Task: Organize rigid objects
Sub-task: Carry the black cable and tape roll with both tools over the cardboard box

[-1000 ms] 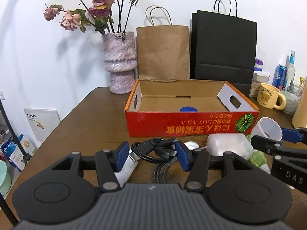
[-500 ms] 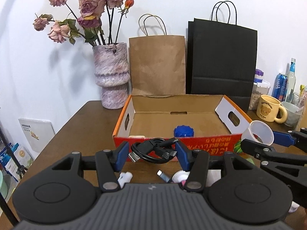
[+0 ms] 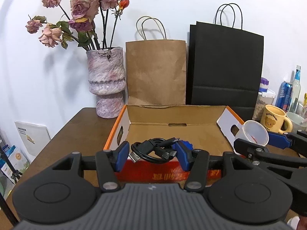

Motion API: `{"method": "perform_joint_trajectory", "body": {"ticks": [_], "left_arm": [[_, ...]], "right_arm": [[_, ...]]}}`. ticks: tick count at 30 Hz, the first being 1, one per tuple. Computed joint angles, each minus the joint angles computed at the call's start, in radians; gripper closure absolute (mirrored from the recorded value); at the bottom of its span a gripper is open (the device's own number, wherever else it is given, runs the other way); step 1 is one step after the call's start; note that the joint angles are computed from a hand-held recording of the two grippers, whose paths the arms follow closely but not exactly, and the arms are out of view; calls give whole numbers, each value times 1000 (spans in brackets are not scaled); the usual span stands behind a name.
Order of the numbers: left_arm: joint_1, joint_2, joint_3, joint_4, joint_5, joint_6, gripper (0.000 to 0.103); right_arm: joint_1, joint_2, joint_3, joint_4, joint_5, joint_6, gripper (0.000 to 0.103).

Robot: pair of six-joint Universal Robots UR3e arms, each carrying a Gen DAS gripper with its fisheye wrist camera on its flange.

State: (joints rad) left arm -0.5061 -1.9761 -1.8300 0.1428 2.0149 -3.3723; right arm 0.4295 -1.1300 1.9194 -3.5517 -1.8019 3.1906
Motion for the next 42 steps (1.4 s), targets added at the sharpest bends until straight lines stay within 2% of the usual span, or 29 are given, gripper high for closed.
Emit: {"method": "perform_joint_trajectory", "body": {"ticks": [12,28,42], "left_arm": [[45,-102,166,-27,-32,-4,49],[73,-286,427,-124,-44,-3,49],[97,-413,604,-218,-44,18,50]], "right_arm": [[-47,89,-159,70,30,15,61],[-87,226,-382,180,49,2,61],[-120,294,-463,264,53,13,61]]}}
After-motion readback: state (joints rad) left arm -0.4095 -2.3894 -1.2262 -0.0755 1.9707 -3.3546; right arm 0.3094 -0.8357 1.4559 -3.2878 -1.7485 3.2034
